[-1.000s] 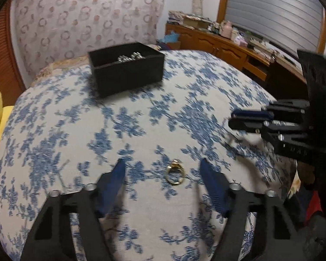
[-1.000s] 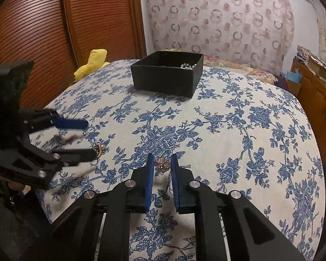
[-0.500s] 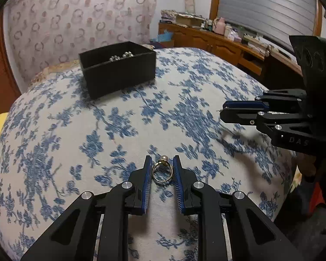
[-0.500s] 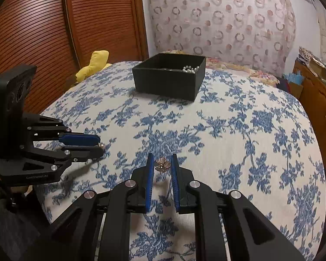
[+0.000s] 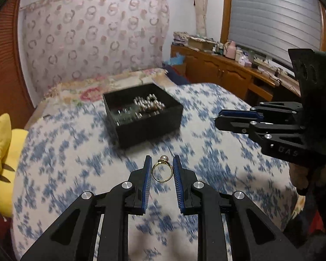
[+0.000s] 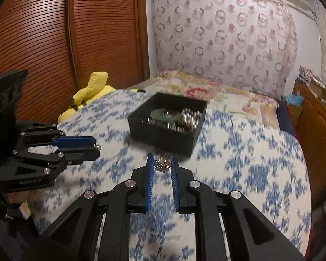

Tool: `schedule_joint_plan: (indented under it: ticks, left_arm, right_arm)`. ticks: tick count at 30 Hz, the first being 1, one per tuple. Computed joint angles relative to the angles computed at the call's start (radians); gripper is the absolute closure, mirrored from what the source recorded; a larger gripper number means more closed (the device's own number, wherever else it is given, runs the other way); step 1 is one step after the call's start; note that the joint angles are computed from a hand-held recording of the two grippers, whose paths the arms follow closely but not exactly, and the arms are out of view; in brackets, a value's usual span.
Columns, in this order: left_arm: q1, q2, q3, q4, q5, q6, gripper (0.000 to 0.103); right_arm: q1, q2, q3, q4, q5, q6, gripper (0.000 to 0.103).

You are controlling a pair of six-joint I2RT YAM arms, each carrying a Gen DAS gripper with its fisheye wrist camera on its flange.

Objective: Organize jewelry
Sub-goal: 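Carry the gold ring with the left tool into the box and release it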

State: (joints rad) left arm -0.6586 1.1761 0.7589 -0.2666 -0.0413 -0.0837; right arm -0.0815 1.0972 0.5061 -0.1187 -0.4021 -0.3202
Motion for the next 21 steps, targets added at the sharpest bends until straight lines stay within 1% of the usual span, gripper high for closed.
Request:
schedule_joint_plan:
  ticks: [4, 11, 16, 21]
  left_arm:
    - [0.027, 0.042, 0.043, 0.019, 0.006, 0.015, 0.085]
    - [0.091, 0.129, 0.110, 0.055, 0.035, 0.027, 0.085]
    - [0.132, 0.200, 0.180, 0.062, 0.063, 0.031, 0.085]
    - [0.156, 0.260, 0.235, 0.065, 0.081, 0.022, 0.084]
  right_arm:
    - [0.039, 0.097, 0.069, 0.052, 0.029, 0.031, 0.086]
    - [0.063, 0.295, 0.212, 0.095, 0.051, 0.081, 0.086]
    - [0.073, 0.415, 0.298, 0.102, 0.059, 0.105, 0.086]
    - [0.067, 0.490, 0.363, 0.087, 0.059, 0.124, 0.085]
